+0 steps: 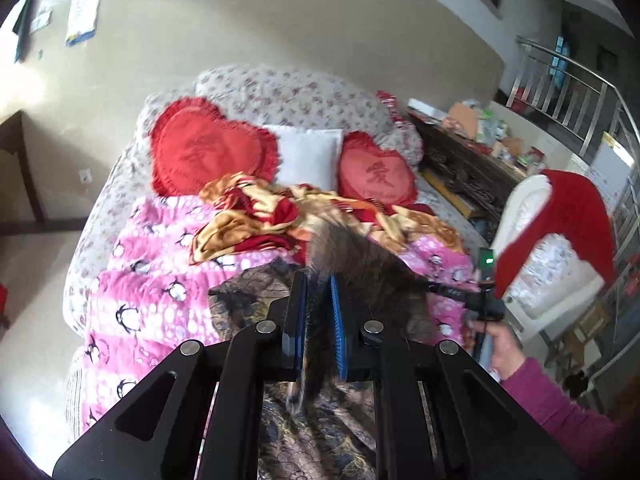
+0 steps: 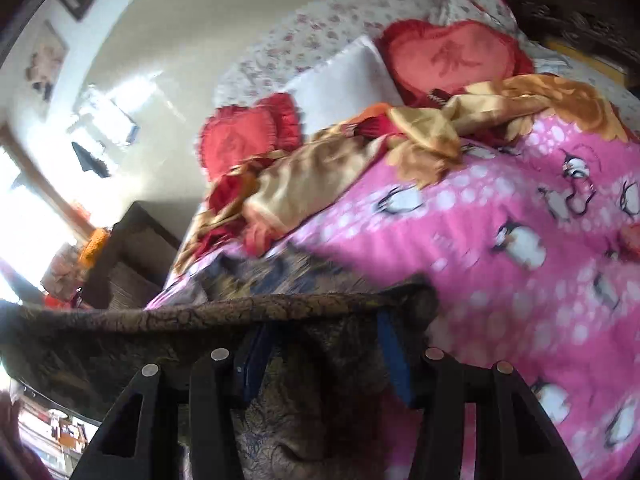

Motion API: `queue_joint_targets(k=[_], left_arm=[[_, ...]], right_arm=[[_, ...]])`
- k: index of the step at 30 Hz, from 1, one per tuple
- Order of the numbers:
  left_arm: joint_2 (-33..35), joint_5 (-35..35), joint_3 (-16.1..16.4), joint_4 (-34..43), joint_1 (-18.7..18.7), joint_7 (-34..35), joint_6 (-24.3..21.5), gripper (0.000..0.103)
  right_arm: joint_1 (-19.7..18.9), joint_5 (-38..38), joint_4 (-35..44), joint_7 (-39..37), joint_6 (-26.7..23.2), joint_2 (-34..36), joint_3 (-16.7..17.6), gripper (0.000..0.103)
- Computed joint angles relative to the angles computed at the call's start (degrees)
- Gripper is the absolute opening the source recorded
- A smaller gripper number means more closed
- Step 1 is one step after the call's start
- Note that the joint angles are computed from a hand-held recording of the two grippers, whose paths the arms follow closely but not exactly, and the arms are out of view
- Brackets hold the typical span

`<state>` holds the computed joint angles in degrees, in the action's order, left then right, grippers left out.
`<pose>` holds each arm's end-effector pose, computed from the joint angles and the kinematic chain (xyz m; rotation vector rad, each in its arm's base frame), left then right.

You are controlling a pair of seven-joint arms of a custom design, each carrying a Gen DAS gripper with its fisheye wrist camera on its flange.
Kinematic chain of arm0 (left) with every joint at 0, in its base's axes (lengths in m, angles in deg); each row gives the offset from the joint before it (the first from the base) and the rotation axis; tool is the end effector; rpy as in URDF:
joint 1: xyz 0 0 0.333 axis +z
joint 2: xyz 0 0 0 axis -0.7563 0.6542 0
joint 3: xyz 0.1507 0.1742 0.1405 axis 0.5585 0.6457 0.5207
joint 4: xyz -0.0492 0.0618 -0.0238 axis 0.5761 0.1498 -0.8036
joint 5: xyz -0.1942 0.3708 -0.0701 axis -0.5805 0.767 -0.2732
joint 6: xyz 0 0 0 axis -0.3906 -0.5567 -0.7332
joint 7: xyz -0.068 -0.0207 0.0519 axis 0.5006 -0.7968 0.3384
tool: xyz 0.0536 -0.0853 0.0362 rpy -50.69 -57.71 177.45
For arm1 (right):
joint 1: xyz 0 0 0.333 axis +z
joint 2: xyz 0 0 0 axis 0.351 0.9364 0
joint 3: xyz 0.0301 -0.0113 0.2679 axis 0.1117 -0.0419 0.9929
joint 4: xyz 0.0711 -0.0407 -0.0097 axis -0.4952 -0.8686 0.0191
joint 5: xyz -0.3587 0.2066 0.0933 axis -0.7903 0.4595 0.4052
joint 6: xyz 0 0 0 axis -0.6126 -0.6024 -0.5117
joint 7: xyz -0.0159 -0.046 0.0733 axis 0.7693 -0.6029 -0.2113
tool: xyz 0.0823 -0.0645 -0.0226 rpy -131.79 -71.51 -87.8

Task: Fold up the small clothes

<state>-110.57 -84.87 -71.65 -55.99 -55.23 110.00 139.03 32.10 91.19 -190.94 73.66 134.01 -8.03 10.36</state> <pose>0.3929 -0.0515 0.6344 -1.8031 1.6915 -1.0866 0.6006 0.1205 0.4364 -1.6898 1.5259 0.0019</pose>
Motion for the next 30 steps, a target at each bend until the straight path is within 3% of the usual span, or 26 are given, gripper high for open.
queue_joint_targets(k=[2,5,9,13,15,17,19,21,23,24,25,27,29,30], left_arm=[[1.60,0.05,-0.11,-0.22,0.84,-1.06,0.66,0.009],[3.94,-0.84,0.70,-0.73,0.93,-1.58,1.26,0.009],[6.13,-1.11,0.70,-1.60,0.90,-1.29,1.54,0.009],[8.98,0.04,-1.17,-3.34,1.68,-2.47,3.24,0.009],[10.80,0.19,-1.50,-3.47,1.36,-2.75,3.33,0.010],[12.50,2.60,-3.57,-3.95,2.49,-3.82,3.69,0.010],[13.95,2.70,-3.01,-4.70,1.81,-3.54,3.65,0.013],[15.58,1.45,-1.64,-5.57,0.94,-2.52,4.54,0.024],[17.19,-0.22,-0.46,-6.68,0.60,-2.10,6.38,0.024],[17.72,-1.03,-0.01,-6.82,0.41,-1.82,6.48,0.024],[18.40,-1.72,0.36,-7.12,0.48,-1.68,6.47,0.024],[19.35,-1.28,-0.48,-7.68,1.71,-2.56,5.95,0.024],[20.75,-1.52,-0.36,-7.66,1.76,-2.01,5.07,0.024],[21.39,-1.93,-0.19,-7.46,1.63,-1.65,4.66,0.024]], right_arm=[[-0.29,-8.51,0.92,7.96,2.71,1.29,0.09,0.050],[-1.26,-3.42,-1.32,4.03,0.10,-0.84,-0.69,0.056],[-0.60,-5.77,-8.26,3.05,2.56,-6.19,-1.21,0.061],[1.31,-1.33,-10.81,-1.95,-1.55,-8.15,-3.29,0.072],[1.93,0.35,-9.80,-3.63,-5.11,-6.49,-3.43,0.071],[1.68,-7.65,-9.94,-1.45,-5.57,-6.01,-1.72,0.008],[1.36,-16.61,-13.88,2.34,-0.84,-9.13,-0.23,0.008],[0.96,-19.79,-15.99,4.85,-1.81,-10.64,-1.20,0.008],[0.53,-23.77,-17.03,7.38,-1.53,-10.74,-1.44,0.011],[0.69,-24.04,-17.79,7.57,-1.27,-11.75,-1.80,0.015],[0.97,-24.11,-18.95,7.99,0.13,-13.37,-1.89,0.028],[3.08,-22.60,-22.18,5.98,4.54,-18.47,-2.59,0.033],[8.33,-16.32,-20.68,-2.62,-0.56,-20.36,-6.50,0.033],[9.87,-14.33,-19.96,-5.40,-2.42,-20.50,-6.82,0.033]])
